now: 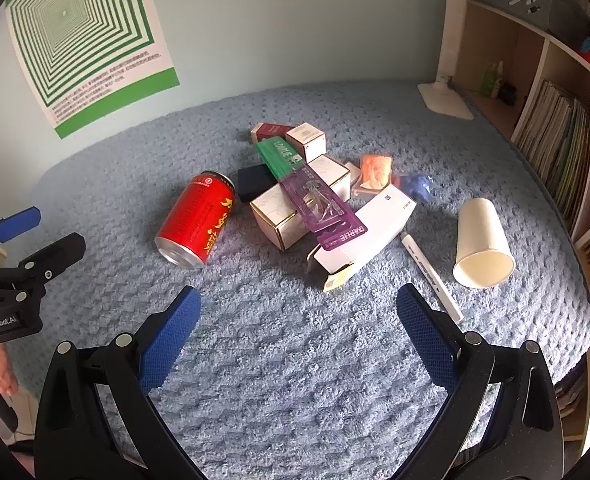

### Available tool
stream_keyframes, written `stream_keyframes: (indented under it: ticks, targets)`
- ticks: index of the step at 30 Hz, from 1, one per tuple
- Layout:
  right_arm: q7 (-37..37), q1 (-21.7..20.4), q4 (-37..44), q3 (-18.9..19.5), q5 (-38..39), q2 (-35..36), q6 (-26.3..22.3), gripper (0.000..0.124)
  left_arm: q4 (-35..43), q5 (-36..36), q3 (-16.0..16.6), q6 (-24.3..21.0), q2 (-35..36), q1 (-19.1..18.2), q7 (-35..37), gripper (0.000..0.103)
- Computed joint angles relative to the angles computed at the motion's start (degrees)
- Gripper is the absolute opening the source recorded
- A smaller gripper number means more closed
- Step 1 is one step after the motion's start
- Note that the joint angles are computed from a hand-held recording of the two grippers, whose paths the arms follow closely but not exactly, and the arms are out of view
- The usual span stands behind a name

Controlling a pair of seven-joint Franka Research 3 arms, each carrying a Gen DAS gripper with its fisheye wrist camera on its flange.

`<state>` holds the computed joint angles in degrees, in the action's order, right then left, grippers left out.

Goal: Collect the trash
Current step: 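Move both tools toward the red can and DARLIE toothbrush package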

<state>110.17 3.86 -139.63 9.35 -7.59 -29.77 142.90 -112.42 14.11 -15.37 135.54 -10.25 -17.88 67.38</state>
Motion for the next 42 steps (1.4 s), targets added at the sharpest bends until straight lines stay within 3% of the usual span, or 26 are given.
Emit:
stream_keyframes:
  ticks: [27, 42]
  targets:
    - [-1.5, 0.48, 1.82, -0.55, -0.14, 2.08, -0.55, 0.097, 0.65, -0.2, 0.04, -1.49, 1.13, 0.03, -0.24, 0.096]
    - [-4.67, 1.05, 8.3, -2.45, -0.74, 9.55, -0.22, 0.097, 5.13, 1.14, 0.02, -3.86, 6.87, 0.14, 0.23, 0.096]
